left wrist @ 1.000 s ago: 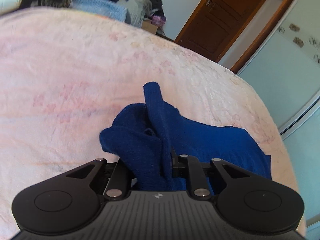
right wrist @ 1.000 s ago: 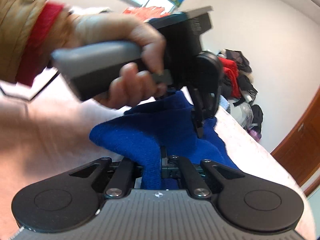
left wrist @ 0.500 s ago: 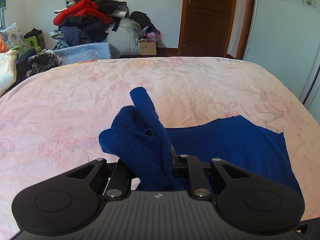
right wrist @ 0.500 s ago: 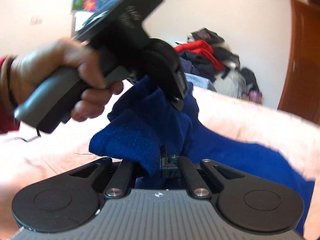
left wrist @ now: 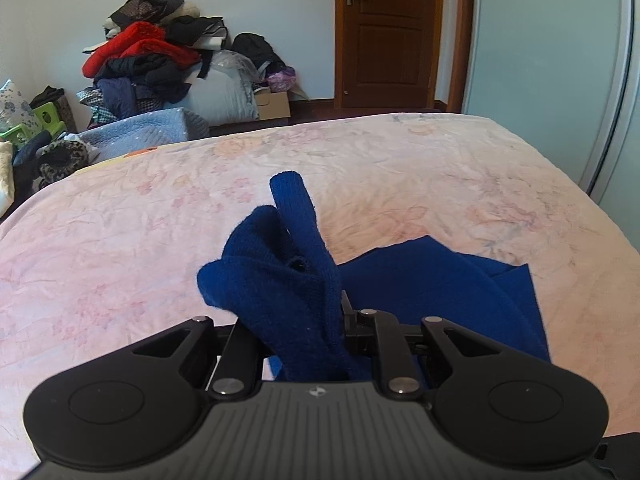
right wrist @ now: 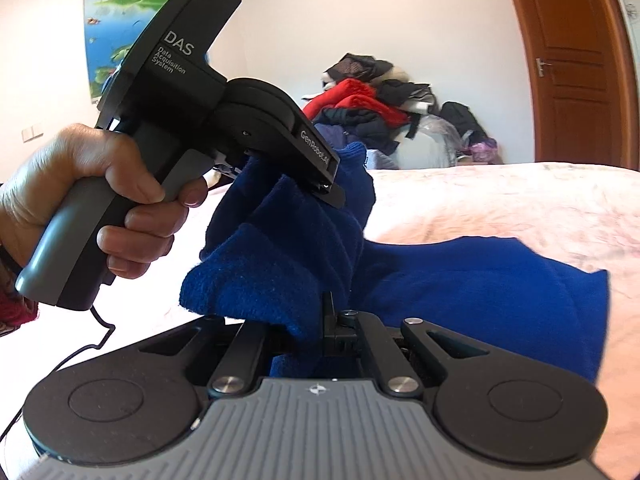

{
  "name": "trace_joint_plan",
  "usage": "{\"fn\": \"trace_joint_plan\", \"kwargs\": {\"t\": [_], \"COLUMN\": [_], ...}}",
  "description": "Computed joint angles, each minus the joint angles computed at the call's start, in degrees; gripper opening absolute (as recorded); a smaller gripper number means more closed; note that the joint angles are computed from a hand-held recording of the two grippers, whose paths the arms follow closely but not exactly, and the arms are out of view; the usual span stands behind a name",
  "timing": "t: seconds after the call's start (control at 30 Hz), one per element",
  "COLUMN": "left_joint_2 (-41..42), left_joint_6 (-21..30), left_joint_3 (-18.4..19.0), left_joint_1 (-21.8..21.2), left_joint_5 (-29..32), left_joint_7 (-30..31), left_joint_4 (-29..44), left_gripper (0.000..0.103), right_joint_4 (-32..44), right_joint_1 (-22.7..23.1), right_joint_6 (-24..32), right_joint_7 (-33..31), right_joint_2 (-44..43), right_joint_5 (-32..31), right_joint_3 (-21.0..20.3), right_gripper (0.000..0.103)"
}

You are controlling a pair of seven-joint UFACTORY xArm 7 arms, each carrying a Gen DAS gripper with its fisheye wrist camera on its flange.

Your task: Fold small clothes

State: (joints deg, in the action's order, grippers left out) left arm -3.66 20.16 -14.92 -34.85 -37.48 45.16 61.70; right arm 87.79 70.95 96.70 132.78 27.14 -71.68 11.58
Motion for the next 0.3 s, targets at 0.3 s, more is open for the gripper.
{"fn": "trace_joint_plan", "kwargs": {"t": [0.3], "left_joint_2": [2.6], "left_joint_6": [-1.3], "left_joint_3": [-3.7], "left_joint_1": [-3.2], "left_joint_5": [7.3], "left_joint_7": [-8.0], "left_joint_4": [1.3], "left_gripper": [0.017], "right_joint_4": [-3.9], "right_joint_1": [2.4], "right_joint_6": [7.1], "right_joint_7": [8.5], "right_joint_2": [-2.0], "right_joint_5": [4.7], "right_joint_3": [2.2], "right_gripper": [0.004]}}
